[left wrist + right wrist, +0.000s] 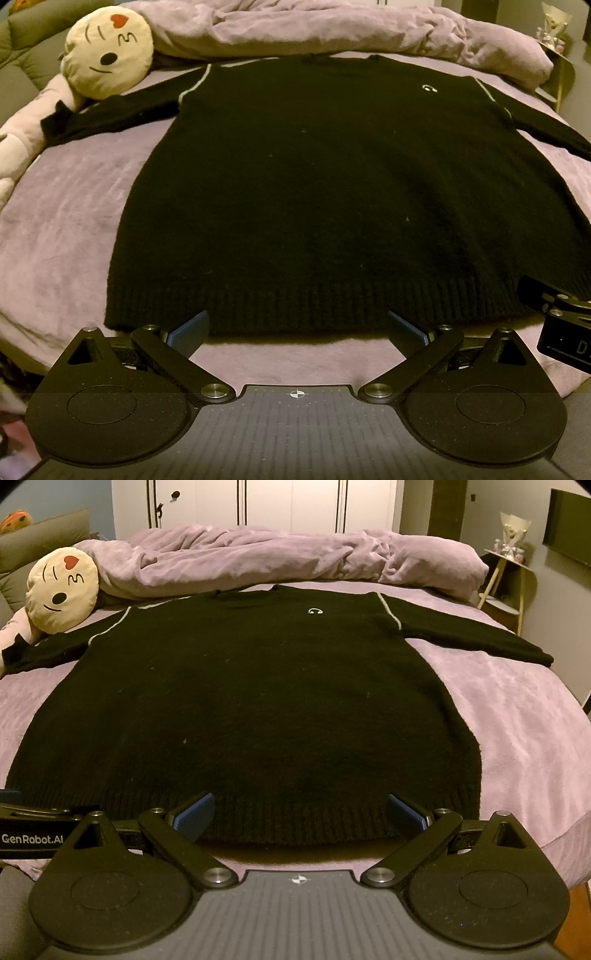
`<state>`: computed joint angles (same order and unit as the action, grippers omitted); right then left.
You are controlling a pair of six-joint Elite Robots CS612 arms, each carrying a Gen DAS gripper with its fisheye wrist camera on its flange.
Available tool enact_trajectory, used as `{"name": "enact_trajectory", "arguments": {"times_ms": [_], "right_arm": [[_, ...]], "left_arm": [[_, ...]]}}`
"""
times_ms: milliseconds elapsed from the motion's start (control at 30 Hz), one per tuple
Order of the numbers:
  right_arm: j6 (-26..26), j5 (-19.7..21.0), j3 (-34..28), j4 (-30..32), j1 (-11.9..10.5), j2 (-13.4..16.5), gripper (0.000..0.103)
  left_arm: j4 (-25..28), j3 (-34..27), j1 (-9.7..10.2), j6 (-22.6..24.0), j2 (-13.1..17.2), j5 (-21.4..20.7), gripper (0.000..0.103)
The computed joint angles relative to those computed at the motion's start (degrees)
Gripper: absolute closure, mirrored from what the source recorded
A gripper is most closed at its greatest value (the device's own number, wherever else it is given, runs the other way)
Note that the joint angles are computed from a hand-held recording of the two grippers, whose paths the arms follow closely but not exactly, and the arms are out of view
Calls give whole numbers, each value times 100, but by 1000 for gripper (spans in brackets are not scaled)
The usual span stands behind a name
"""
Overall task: Fold small clothes
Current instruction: 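Move both grippers forward over the black sweater toward its body, then grasp the sweater's side edge and sleeve with the right gripper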
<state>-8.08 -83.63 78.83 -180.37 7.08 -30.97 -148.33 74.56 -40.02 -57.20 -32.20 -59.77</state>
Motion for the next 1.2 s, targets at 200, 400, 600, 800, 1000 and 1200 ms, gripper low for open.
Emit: {"name": "enact_trajectory", "arguments": {"times_ms": [200, 400, 600, 800, 1000, 1200], "right_arm": [[10, 27, -23, 45, -7, 1, 4], [27, 51, -45, 85, -18, 2, 4], [52, 75, -99, 150, -30, 26, 4], [75, 105, -163, 247, -47, 61, 4], [158, 138, -221, 351, -68, 99, 4], [229, 189, -313, 497, -98, 153, 4]], "left_arm": [[35, -31, 12, -2, 13, -52, 0], [47, -44, 17, -8, 21, -66, 0], [131, -109, 31, -19, 49, -119, 0], [247, -206, 47, -29, 90, -197, 0], [357, -316, 74, -27, 140, -295, 0], [492, -466, 91, -18, 221, -357, 0]]}}
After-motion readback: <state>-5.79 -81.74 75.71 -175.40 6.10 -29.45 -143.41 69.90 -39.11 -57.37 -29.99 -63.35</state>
